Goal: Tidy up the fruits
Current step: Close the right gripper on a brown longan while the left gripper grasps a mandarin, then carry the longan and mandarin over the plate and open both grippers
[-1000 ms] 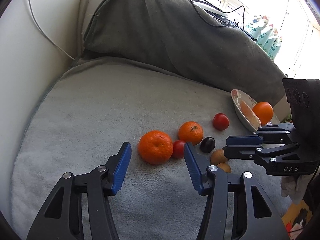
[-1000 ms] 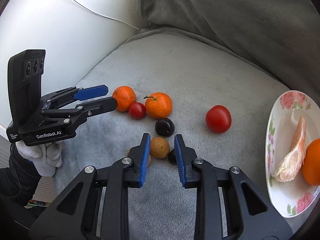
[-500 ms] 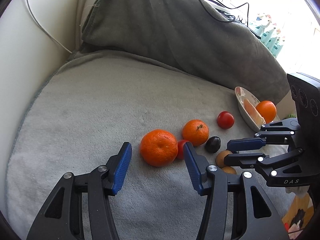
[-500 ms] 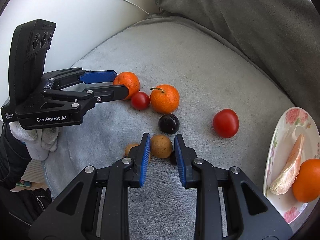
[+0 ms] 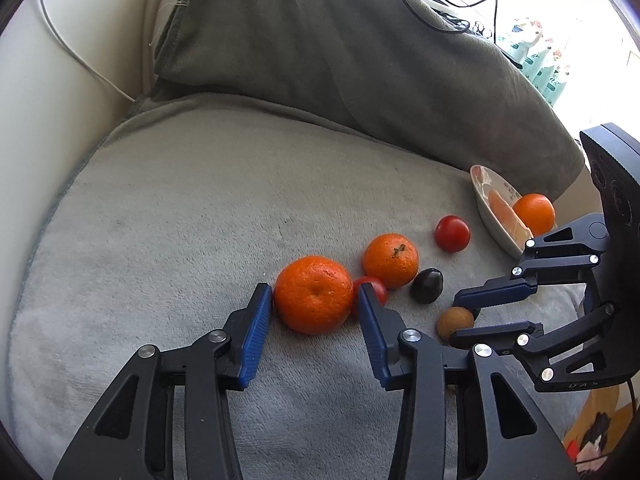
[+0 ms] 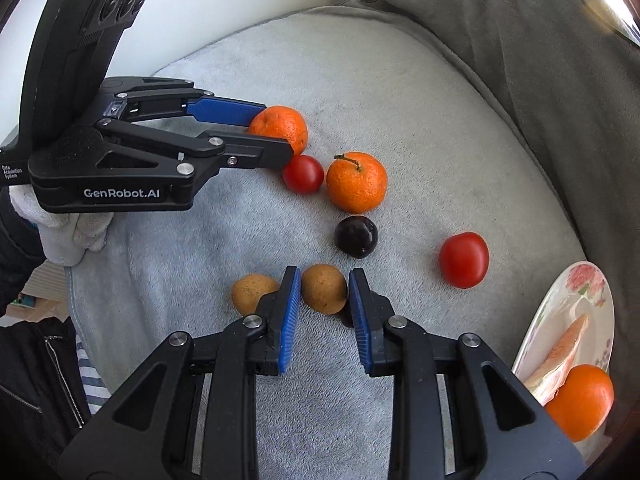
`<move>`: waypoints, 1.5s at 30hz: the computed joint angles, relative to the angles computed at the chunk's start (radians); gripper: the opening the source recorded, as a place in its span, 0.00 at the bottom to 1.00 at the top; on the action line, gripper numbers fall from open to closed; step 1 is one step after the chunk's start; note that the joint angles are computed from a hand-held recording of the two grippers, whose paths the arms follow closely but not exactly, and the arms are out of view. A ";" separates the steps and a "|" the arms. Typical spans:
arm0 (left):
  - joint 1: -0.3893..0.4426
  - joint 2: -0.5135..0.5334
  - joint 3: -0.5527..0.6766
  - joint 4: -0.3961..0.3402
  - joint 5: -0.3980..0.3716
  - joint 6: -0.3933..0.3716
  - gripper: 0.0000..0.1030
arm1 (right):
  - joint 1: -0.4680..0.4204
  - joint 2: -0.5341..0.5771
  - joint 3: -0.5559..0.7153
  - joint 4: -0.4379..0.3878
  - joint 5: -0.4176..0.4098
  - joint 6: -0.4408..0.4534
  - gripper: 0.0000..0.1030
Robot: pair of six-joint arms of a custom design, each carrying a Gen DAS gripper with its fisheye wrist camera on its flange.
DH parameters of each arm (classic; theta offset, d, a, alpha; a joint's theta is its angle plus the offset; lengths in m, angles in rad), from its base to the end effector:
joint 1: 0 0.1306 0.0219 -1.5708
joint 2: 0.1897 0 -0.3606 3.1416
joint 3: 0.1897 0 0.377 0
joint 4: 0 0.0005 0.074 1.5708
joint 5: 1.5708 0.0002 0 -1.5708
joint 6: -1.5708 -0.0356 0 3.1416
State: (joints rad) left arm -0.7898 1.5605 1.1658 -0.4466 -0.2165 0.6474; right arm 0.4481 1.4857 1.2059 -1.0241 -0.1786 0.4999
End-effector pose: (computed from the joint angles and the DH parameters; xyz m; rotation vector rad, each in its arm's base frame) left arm 0.3617 -0.3548 0.2592 0.0722 2.4262 -0.4112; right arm 0.4035 0.2004 0.2799 -1.3362 2.5294 0.2461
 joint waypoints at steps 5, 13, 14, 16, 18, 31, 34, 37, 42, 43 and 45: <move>0.002 0.005 0.003 0.000 0.005 0.005 0.39 | 0.022 0.001 -0.004 0.016 0.039 0.010 0.25; -0.006 0.000 -0.003 0.005 -0.018 0.013 0.37 | 0.020 -0.024 -0.028 0.041 0.042 -0.004 0.25; -0.006 -0.003 -0.005 0.007 -0.019 0.013 0.37 | 0.015 -0.028 -0.030 0.043 0.039 -0.007 0.25; -0.007 -0.010 -0.009 0.008 -0.022 0.016 0.37 | -0.004 -0.058 -0.048 0.038 0.030 -0.003 0.25; -0.007 -0.016 -0.012 0.009 -0.027 0.018 0.37 | -0.016 -0.068 -0.050 0.037 0.013 -0.011 0.25; -0.033 -0.032 0.009 0.007 -0.053 0.001 0.37 | -0.095 -0.189 -0.108 0.049 -0.052 -0.032 0.25; -0.041 -0.027 0.026 0.003 -0.057 -0.008 0.37 | -0.126 -0.229 -0.126 0.047 -0.066 -0.034 0.25; -0.049 -0.014 0.052 -0.002 -0.056 -0.019 0.37 | -0.170 -0.263 -0.140 0.039 -0.085 -0.032 0.25; -0.067 0.010 0.092 -0.002 -0.054 -0.036 0.37 | -0.246 -0.310 -0.159 0.028 -0.122 -0.019 0.25; -0.071 0.016 0.101 -0.003 -0.053 -0.039 0.37 | -0.262 -0.318 -0.162 0.026 -0.129 -0.016 0.25; -0.076 0.029 0.122 -0.004 -0.049 -0.048 0.37 | -0.291 -0.332 -0.168 0.021 -0.143 -0.011 0.25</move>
State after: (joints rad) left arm -0.8659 1.5894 1.2882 -0.4508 -0.2654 0.5993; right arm 0.1575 1.1538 1.0378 -1.0035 -0.3219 0.4886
